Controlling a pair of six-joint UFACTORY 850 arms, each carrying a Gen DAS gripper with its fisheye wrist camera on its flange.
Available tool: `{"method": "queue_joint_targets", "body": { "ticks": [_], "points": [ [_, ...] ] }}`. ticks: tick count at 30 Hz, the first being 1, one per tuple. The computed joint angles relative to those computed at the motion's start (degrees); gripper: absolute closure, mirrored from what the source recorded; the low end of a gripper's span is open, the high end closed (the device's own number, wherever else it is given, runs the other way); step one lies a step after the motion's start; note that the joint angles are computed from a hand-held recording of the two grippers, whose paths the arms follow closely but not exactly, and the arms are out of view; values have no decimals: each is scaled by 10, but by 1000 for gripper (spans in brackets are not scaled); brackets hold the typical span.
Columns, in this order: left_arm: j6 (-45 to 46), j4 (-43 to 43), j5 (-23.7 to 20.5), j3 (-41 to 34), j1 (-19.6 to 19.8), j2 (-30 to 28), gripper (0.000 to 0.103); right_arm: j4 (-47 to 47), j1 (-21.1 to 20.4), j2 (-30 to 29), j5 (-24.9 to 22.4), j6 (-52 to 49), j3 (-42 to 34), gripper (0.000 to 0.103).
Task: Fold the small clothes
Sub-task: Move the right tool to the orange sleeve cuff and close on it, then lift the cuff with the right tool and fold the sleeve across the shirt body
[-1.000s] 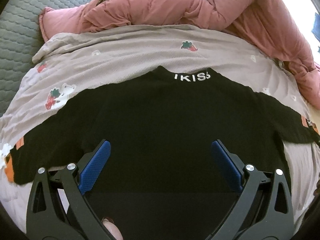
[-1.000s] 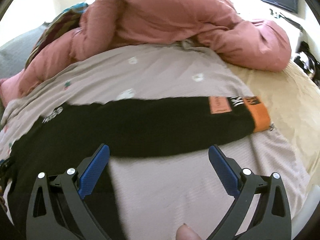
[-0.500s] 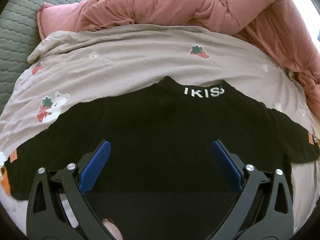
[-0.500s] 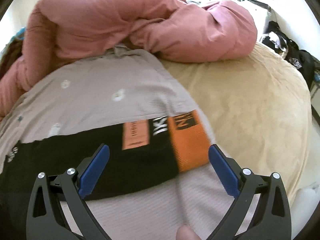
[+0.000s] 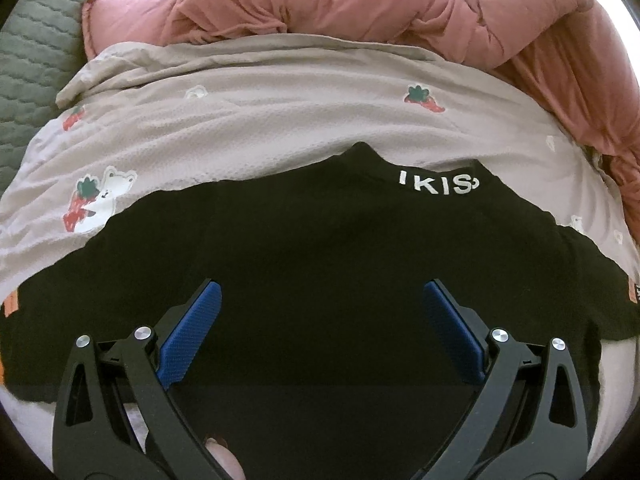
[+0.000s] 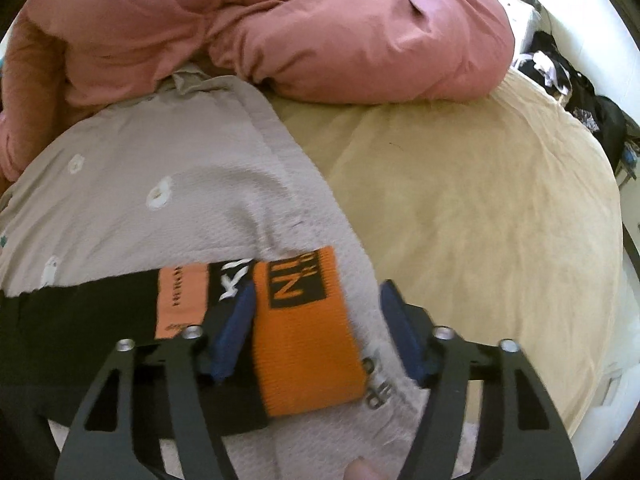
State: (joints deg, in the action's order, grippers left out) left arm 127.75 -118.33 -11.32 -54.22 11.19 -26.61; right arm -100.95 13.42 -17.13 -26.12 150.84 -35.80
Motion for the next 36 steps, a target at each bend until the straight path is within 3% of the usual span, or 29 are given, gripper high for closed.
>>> {"method": "queue_joint_targets", "body": {
  "ticks": [5, 6, 13, 23, 28, 36],
  "points": [
    [-12, 12, -9, 4, 8, 0, 8, -78, -18, -12, 35, 36, -4, 82],
    [-6, 6, -7, 4, 7, 0, 8, -70, -14, -9, 29, 24, -3, 94],
    [-33, 41, -24, 14, 14, 11, 8, -128, 26, 45, -14, 67, 32, 96],
    [-48, 59, -42, 29, 25, 30, 8, 24, 114, 79, -126, -96, 10, 97],
    [-50, 64, -50, 35, 32, 41, 8, -29, 124, 97, -89, -47, 2, 97],
    [-61, 82, -57, 41, 43, 53, 8, -109, 211, 89, -50, 8, -54, 97]
  ]
}}
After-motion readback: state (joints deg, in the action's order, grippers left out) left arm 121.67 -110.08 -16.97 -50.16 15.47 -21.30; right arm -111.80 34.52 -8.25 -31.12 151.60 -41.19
